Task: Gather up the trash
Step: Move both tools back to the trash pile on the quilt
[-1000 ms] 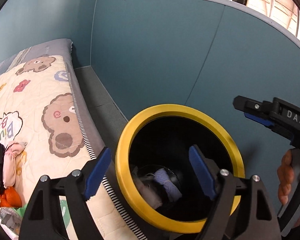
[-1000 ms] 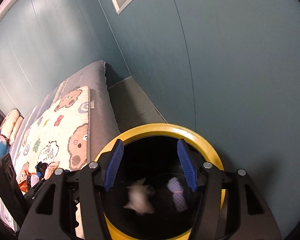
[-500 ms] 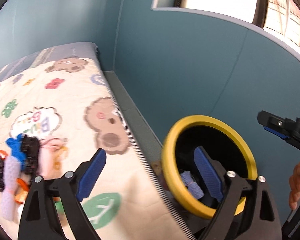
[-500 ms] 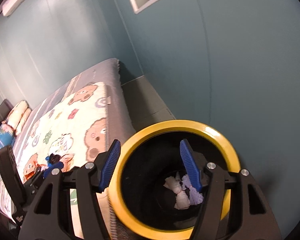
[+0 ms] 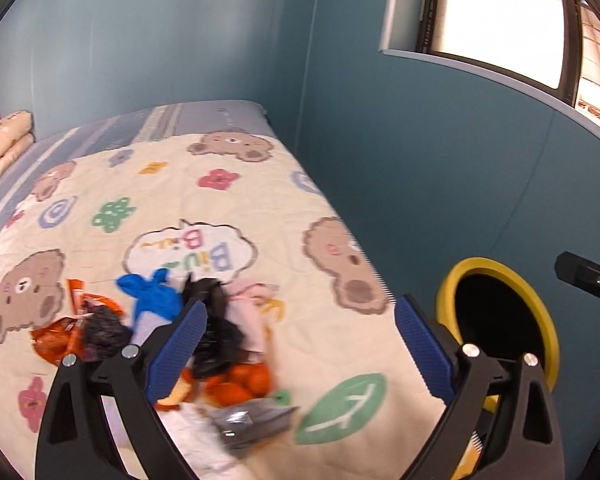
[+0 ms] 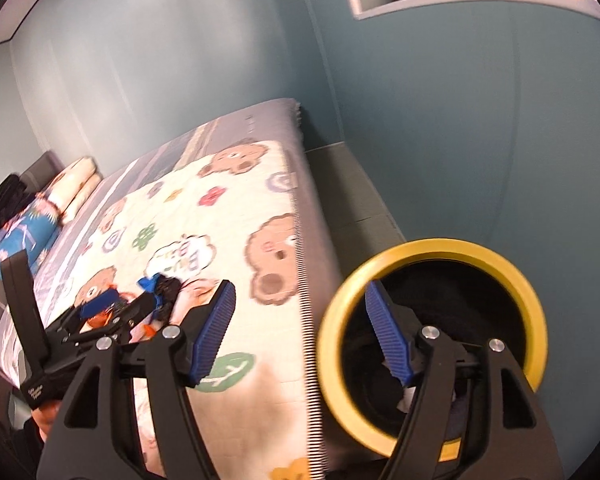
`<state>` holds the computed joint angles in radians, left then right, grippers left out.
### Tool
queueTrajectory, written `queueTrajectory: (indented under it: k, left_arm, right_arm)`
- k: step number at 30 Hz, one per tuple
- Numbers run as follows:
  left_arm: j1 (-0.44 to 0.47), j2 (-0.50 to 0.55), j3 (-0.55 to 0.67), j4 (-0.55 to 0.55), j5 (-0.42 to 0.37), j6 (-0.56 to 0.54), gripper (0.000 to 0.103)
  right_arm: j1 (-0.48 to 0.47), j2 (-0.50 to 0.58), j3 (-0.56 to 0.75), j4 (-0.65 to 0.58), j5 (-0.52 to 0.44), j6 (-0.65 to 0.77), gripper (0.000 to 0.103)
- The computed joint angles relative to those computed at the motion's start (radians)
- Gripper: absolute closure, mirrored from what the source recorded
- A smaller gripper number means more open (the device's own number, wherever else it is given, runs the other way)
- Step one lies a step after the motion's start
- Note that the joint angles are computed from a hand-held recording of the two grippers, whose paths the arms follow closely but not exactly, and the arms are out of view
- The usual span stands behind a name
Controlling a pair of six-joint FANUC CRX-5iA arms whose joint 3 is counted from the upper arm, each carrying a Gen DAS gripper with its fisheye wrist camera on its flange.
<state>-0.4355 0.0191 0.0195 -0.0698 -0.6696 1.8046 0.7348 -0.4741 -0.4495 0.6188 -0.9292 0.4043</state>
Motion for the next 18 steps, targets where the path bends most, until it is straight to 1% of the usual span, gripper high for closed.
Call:
queueTrajectory:
  k: [5, 11, 18]
  left_arm:
    - [0.074, -0.055, -0.040, -0.016, -0.027, -0.002, 0.011]
    - [0.170, -0.098, -0.073, -0.021, -0.055, -0.013, 0.011]
    - [0.249, -0.110, -0.091, -0.067, -0.093, -0.026, 0.011]
  right_arm:
    - [0.054, 0.072, 0.062, -0.031, 0.005, 0.046, 0.038]
    - [0.090, 0.166, 0.144, -0.095, 0.013, 0.111, 0.038]
    - [0.096, 0.270, 0.242, -0.191, 0.003, 0.204, 0.038]
